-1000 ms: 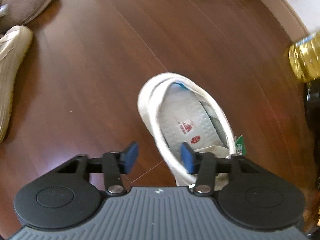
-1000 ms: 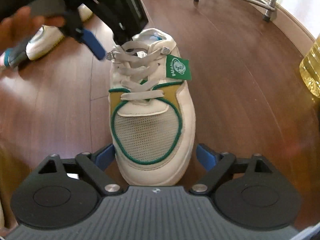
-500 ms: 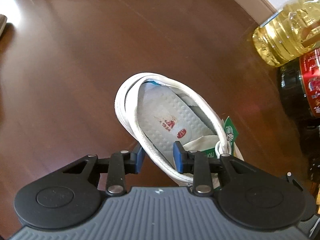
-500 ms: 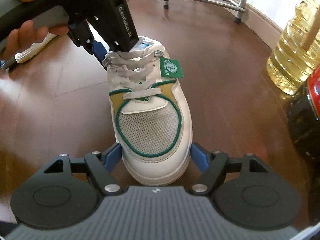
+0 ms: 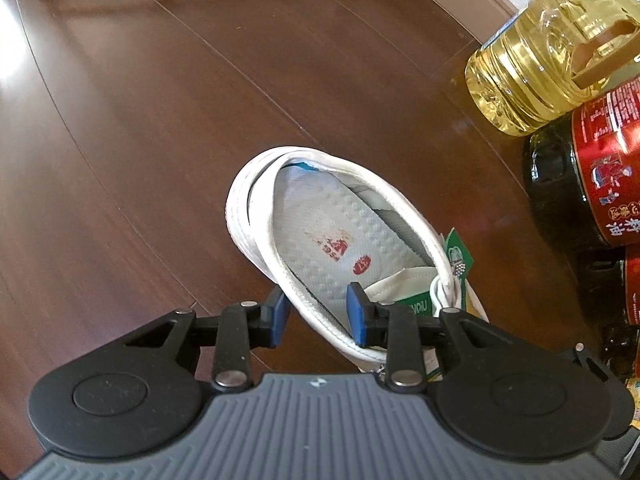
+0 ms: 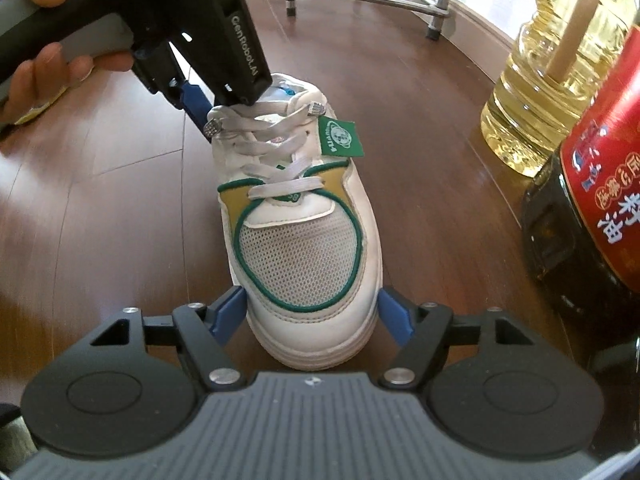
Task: Organize scattered shoes
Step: 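Lower the sneaker beside the oil bottles and open the left gripper, then grasp the second white sneaker from the heap with the right gripper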
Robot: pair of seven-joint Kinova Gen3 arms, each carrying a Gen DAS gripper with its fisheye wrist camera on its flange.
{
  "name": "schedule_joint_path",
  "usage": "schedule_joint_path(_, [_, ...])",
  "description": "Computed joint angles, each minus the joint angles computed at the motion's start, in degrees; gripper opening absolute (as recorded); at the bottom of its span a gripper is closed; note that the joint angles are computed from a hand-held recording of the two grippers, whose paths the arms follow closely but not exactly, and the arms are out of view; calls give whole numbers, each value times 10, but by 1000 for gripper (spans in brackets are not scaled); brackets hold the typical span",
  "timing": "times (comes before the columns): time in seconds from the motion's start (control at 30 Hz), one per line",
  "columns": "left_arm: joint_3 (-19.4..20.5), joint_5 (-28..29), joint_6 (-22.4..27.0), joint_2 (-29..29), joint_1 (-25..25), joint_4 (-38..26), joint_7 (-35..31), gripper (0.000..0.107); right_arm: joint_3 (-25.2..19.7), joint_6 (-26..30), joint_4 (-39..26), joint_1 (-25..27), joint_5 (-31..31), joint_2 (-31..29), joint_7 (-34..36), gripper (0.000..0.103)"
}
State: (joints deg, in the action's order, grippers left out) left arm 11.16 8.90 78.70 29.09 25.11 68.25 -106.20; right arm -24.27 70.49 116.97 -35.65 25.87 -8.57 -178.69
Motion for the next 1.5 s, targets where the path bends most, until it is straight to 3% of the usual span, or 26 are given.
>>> schedule_joint_path(0.17, [-2,-1,-5,9,10,-6,21,37,14,-14,4,9,-5,1,21,70])
schedule_joint_path(0.3, [-2,-2,-7,1,6,-4,23,47,7,-3,-11,27,-17,8,44,73])
schedule_joint_path(0.43, [-8,4,4,-18,-5,-13,-1,55,-94,27,-34,118,-18,3,-22,82])
schedule_joint_path(0.57, [-69,46,28,-56,-21,-8,-78,58,-190,38,-56,224,-60,-41,-115,88])
schedule_joint_path(0.67, [-34,8,29,-89,-81,15,-147,58,-232,43,-71,268,-94,-61,-177,92])
schedule_joint_path(0.77, [2,-47,29,-120,-157,29,-216,58,-191,37,-88,218,-113,-59,-173,92])
schedule_joint_path(0.93, [-66,-68,74,-125,-198,-21,-293,58,-85,74,-171,89,-57,22,-85,92])
schedule_joint_path(1.07, [-93,-63,124,-122,-282,-92,-370,59,-37,82,-262,79,-31,83,0,94])
schedule_joint_path(1.17, [-103,-53,179,-94,-331,-172,-399,64,38,65,-342,34,-22,135,69,97])
schedule_joint_path(1.23, [-103,-46,203,-76,-354,-218,-410,66,62,42,-395,29,-26,172,116,97])
schedule_joint_path(1.33, [-100,-33,193,-54,-374,-254,-398,66,120,21,-475,2,-65,230,186,99])
schedule_joint_path(1.5, [-91,-4,187,-7,-374,-320,-332,71,157,57,-608,-7,-107,336,251,98])
